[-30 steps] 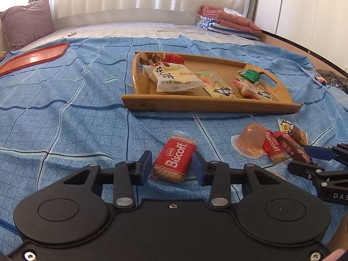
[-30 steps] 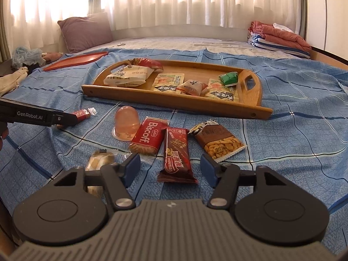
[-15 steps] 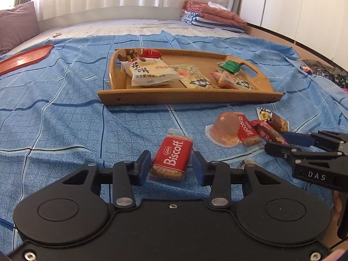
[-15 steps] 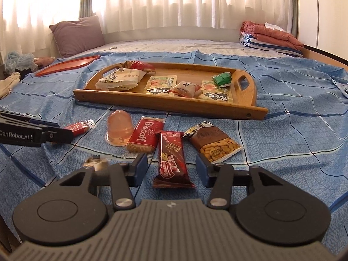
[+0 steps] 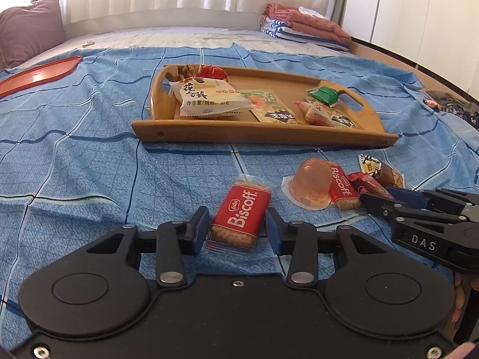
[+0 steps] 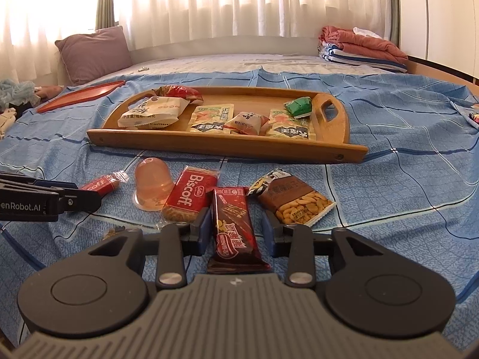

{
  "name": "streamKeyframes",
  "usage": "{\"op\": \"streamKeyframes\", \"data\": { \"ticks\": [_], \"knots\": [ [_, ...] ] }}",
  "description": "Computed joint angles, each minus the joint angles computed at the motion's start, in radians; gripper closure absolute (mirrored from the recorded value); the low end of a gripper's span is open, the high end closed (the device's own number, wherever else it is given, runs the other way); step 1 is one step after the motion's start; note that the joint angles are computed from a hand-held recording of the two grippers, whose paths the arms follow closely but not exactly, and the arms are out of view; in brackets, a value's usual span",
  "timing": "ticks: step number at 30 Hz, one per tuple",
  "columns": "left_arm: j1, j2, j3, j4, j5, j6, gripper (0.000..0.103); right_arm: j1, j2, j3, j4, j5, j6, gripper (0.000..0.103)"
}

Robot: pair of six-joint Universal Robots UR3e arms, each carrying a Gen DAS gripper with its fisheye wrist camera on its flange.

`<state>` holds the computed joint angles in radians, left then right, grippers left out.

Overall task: Organize snacks
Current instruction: 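Grasp the red Biscoff packet with the left gripper while the right gripper grasps a chocolate bar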

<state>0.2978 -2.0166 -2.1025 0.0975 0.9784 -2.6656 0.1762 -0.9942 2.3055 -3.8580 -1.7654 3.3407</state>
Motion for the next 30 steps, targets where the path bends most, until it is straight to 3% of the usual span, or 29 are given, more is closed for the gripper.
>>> {"op": "streamKeyframes", "data": {
  "ticks": [6,12,18,21,23,27,30],
  "knots": [
    [-0.016,0.024,-0.056,0.102,0.016,-0.047,0.067,-0.005,-0.019,0.026,-0.023,0.013,0.013,0.074],
    [-0.015,0.064,-0.075,0.043,0.026,-0.009,0.067,-0.001,-0.035,0.054,-0.036,0.016,0.013,0.074],
    [0.008,0.085,-0.136,0.066,0.012,0.056,0.066,0.014,-0.038,0.085,-0.067,0.009,0.000,0.072],
    [0.032,0.104,-0.138,0.015,-0.041,0.087,0.047,0.017,-0.042,0.095,-0.073,0.010,-0.004,0.070],
    [0.044,0.092,-0.115,-0.001,-0.080,0.099,0.037,0.013,-0.040,0.098,-0.078,0.013,-0.012,0.060],
    [0.016,0.050,-0.014,-0.093,-0.057,0.106,0.037,0.008,-0.033,0.084,-0.071,0.012,-0.017,0.055],
    [0.021,0.020,0.009,-0.103,-0.090,0.108,0.039,0.010,-0.019,0.067,-0.073,0.001,-0.015,0.054]
  ]
}}
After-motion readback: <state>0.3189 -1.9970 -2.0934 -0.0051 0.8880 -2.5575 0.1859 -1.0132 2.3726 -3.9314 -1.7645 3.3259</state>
